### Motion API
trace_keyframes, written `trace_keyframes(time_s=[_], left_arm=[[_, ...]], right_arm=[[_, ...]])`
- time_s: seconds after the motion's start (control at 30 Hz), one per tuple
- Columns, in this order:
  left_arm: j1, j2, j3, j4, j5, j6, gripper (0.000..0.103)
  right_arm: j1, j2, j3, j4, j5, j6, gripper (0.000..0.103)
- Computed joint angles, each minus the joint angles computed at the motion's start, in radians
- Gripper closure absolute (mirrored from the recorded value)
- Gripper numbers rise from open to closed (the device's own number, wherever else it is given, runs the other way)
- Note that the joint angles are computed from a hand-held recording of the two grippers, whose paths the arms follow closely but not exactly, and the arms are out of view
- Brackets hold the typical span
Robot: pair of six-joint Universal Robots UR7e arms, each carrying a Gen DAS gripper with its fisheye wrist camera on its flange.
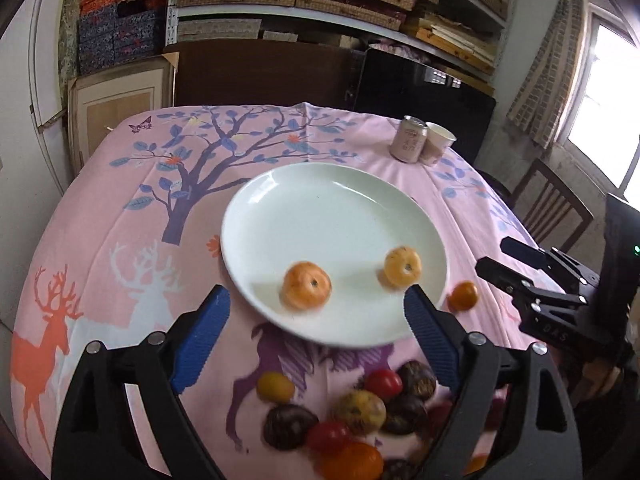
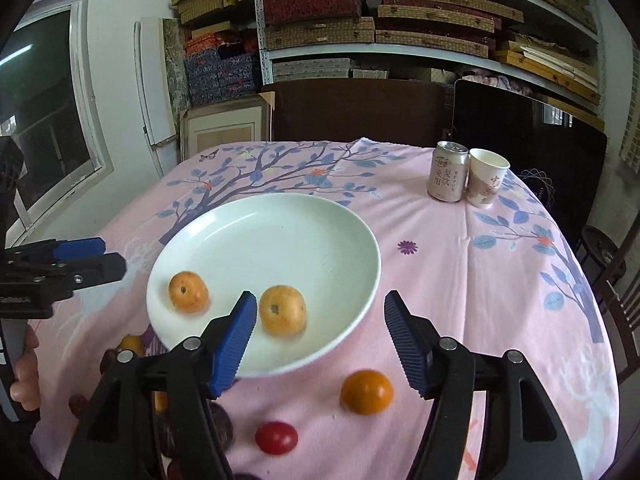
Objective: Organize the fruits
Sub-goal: 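Carry both fruits onto the white plate and open both grippers, then grasp the yellow purple-striped pepino melon with the left gripper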
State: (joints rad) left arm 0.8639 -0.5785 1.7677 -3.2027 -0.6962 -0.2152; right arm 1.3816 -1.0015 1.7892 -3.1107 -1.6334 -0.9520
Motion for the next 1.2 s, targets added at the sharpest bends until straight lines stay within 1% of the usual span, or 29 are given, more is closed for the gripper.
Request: trace_keyframes(time_s=[0.1,0.2,0.33,0.47,0.57,0.77,0.97,1.03,1.13,1.17,1.2], left_arm=[[-0.057,-0.016,0.127,-0.068,-0.01,0.018,0.017],[-0.114,-0.009,0.223,-0.083,0.01,0.001,0.017],[-0.176,-0.005,0.329,-0.089,0.004,-0.073,0.017],[-0.218,0.014,0.391,-0.082,0.003,-0.163,0.017],[-0.232,0.038,0.401,-0.063,0.016,-0.208,0.017],[-0.23,0.079,0.378,-0.033,0.054,-0.267,0.017],[-0.221,0.105,0.36,-0.049,0.067,-0.271,0.017],[-0.215,0.108,0.353,-0.027,0.081,-0.29,0.017],[-0.205,0.111,0.348,-0.021,0.075,-0.297,0.017],[-0.203,0.113,0.346,-0.025,0.074,-0.295,0.017],[-0.201,0.114,0.346,-0.038,0.071,-0.288,0.02]], right_arm=[[-0.044,-0.06,0.078,0.005,0.014,-0.002,0.035],[-0.081,-0.101,0.152,-0.052,0.016,-0.015,0.035],[-0.126,-0.171,0.225,-0.026,0.05,-0.006,0.034],[-0.167,-0.223,0.29,-0.028,0.09,-0.013,0.033],[-0.191,-0.244,0.324,-0.033,0.107,-0.019,0.033],[-0.231,-0.281,0.377,-0.037,0.127,-0.044,0.033],[-0.271,-0.319,0.424,-0.064,0.169,-0.115,0.031],[-0.278,-0.326,0.429,-0.055,0.177,-0.127,0.031],[-0.281,-0.324,0.431,-0.05,0.173,-0.142,0.031],[-0.28,-0.32,0.431,-0.052,0.169,-0.145,0.031],[-0.278,-0.316,0.431,-0.053,0.164,-0.147,0.031]])
